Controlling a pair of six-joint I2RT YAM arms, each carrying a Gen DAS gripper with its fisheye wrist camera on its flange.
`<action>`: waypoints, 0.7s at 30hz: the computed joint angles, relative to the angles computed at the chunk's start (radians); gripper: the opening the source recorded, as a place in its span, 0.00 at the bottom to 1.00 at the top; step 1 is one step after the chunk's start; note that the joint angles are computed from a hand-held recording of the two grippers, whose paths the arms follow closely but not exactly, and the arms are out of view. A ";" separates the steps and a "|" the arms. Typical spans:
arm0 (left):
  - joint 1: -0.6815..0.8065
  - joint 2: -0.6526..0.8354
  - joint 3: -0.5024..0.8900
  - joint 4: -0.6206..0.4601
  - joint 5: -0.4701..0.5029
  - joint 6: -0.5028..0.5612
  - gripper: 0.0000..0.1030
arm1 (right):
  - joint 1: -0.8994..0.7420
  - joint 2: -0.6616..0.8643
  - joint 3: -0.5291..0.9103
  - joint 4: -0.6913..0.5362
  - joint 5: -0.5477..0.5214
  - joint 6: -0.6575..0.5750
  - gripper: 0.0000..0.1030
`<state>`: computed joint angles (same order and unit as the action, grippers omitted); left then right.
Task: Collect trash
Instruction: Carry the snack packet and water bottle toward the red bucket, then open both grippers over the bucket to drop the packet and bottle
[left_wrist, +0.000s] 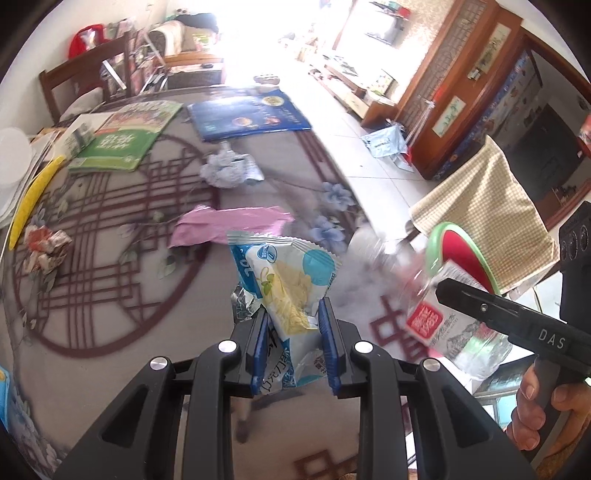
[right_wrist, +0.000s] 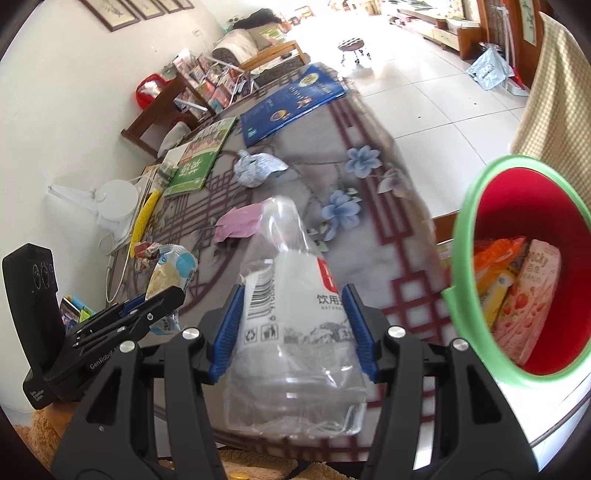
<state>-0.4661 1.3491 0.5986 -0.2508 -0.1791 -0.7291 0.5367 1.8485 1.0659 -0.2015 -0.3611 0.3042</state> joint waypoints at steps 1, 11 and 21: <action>-0.012 0.018 0.017 0.003 -0.002 -0.001 0.22 | -0.015 -0.008 -0.008 0.000 -0.003 -0.004 0.50; -0.081 0.229 0.203 0.025 0.023 0.028 0.22 | -0.173 0.042 0.001 -0.054 -0.061 -0.089 0.39; -0.036 0.263 0.199 0.063 0.033 0.022 0.23 | -0.149 0.048 -0.185 -0.091 0.119 -0.457 0.62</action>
